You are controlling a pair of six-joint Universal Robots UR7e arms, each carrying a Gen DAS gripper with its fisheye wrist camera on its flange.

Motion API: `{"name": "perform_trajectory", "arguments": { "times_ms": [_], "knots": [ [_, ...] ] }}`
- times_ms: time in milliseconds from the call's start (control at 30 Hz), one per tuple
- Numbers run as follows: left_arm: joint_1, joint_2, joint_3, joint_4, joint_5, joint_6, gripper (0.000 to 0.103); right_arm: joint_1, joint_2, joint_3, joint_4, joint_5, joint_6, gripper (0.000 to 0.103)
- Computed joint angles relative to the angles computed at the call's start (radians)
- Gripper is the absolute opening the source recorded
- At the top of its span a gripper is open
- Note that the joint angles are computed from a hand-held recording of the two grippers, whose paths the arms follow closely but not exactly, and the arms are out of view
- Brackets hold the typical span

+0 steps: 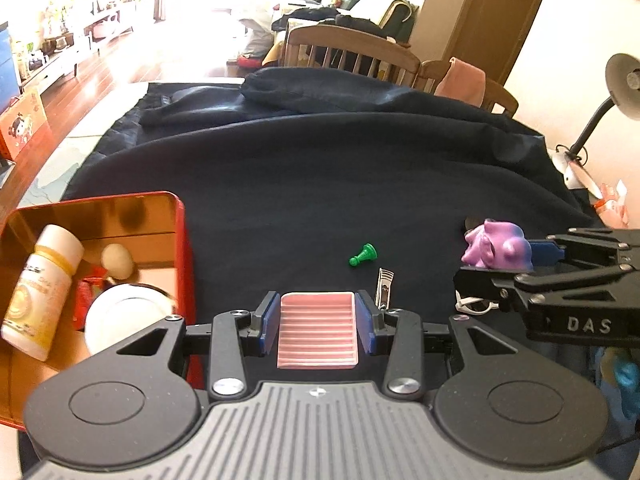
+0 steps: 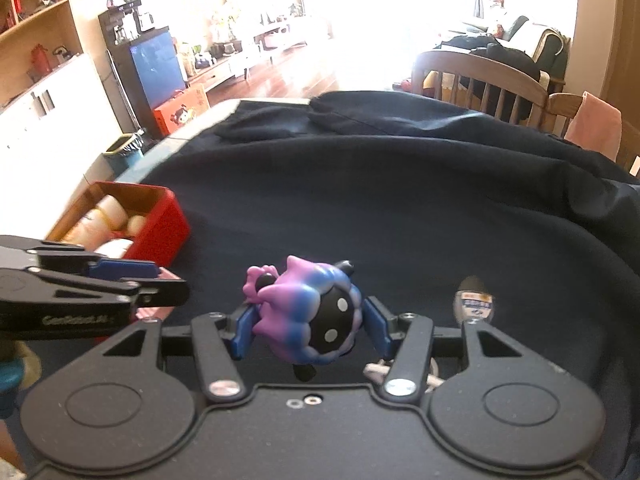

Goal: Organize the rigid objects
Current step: 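Carry the pink comb with the left tool to the tin box while the right tool carries the plush toy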

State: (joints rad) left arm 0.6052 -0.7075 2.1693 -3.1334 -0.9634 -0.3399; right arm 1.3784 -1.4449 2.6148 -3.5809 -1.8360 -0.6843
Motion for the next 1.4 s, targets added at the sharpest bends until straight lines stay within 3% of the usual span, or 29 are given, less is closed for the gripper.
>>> {"name": "perform_trajectory", "arguments": {
  "times_ms": [267,700,1133,1400],
  "knots": [
    [0.022,-0.118,0.057,0.022,-0.002,0.045,0.039,0.140,0.079,0.004,-0.050,-0.075,0.102,0.055],
    [0.135,-0.285,0.096,0.038,-0.012,0.201,0.039,0.344,0.341,-0.082,-0.162,-0.206,0.242,0.055],
    [0.266,-0.333,0.031,0.089,-0.047,0.336,0.039,0.448,0.536,-0.208,-0.152,-0.279,0.307,0.055],
    [0.318,-0.302,-0.011,0.090,-0.037,0.404,0.039,0.470,0.640,-0.284,-0.123,-0.280,0.274,0.055]
  ]
}}
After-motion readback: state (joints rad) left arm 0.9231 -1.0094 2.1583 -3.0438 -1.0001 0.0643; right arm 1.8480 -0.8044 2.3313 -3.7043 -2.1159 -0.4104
